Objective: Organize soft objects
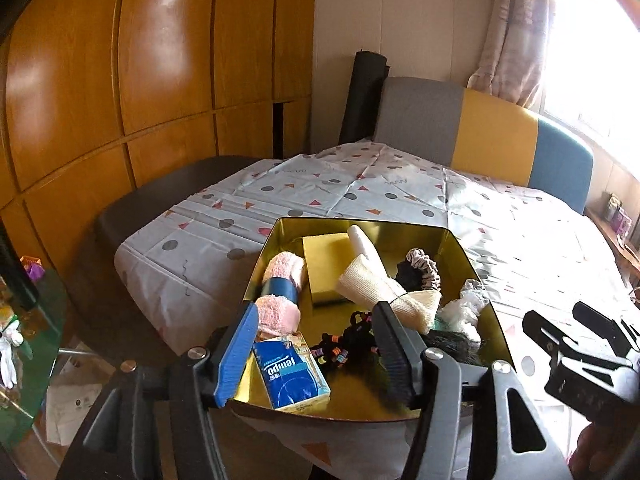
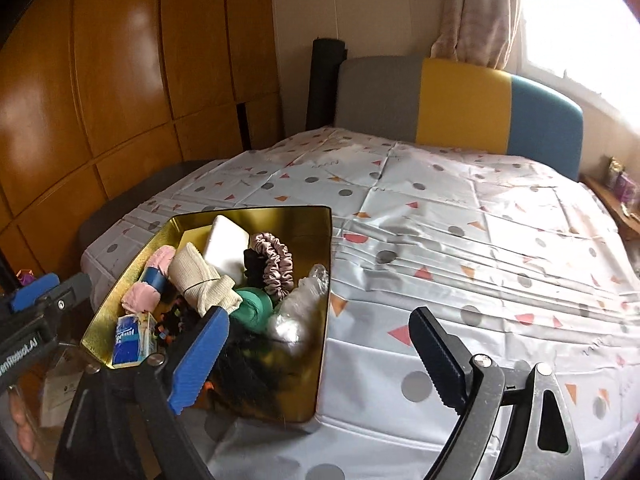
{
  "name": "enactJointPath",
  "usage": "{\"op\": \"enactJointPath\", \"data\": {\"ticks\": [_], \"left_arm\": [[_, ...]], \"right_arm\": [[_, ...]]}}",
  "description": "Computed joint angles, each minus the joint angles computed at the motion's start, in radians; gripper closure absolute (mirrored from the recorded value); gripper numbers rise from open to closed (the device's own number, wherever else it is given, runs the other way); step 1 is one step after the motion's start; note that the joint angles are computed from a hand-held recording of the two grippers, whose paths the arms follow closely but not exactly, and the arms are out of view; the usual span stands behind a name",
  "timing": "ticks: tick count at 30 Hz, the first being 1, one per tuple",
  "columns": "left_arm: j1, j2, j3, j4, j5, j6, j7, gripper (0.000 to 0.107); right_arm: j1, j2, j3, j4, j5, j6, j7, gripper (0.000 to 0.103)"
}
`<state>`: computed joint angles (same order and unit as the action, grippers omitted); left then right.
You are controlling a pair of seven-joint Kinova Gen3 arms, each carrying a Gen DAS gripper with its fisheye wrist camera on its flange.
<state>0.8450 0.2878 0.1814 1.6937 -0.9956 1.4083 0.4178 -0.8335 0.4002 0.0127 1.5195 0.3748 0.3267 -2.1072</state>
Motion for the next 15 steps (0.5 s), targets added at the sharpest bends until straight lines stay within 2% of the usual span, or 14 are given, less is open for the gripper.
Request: {"op": "enactJointPath", "data": {"ticks": [3, 15], "left_arm": [[0.009, 0.004, 0.003, -0.006, -0.004, 0.011, -0.002, 0.048], [0.018, 0.008, 0.0, -0.014, -0.001, 0.015, -0.006, 0.048]], "right_arm": [[-0.053, -0.019, 0.058, 0.037, 0.048, -0.032, -0.05, 0.01], [-0.07, -0.026, 0.059, 0.052, 0.092, -0.044, -0.084, 0.01]]}}
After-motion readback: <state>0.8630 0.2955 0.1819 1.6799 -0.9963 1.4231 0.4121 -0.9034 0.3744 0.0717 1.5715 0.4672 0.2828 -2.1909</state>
